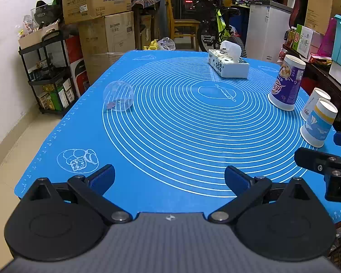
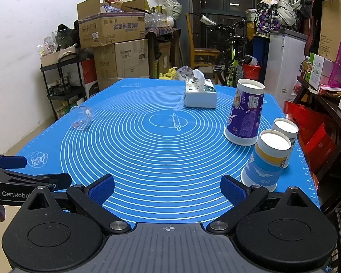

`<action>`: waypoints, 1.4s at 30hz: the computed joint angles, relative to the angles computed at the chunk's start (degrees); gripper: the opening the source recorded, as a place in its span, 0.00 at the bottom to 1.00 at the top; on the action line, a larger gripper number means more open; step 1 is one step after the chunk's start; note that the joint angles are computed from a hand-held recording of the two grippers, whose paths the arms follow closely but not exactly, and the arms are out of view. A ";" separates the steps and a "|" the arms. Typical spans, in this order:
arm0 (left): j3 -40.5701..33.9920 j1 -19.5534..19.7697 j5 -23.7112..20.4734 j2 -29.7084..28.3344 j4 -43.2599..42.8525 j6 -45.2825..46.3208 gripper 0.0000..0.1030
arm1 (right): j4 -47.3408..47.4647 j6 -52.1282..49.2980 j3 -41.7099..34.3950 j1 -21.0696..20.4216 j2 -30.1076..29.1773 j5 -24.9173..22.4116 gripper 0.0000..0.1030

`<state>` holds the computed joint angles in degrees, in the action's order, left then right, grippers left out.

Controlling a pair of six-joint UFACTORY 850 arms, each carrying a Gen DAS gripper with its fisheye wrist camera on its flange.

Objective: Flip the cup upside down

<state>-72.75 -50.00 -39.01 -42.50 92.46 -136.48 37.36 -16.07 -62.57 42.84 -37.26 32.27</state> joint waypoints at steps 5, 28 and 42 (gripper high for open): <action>0.02 0.00 -0.06 -0.03 -0.24 0.19 0.98 | -0.07 0.05 0.07 0.00 0.07 -0.02 0.96; 0.08 0.20 0.08 0.04 -0.01 0.85 0.98 | -0.30 0.18 -0.12 -0.10 -0.15 -0.02 0.96; -0.21 0.62 -0.43 -0.07 0.38 2.37 0.98 | 1.82 -2.86 -1.78 0.36 -0.66 -1.06 0.96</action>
<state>-72.96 -49.38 -39.44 -42.57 92.84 -134.11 39.18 -18.93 -64.35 43.20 -37.92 31.21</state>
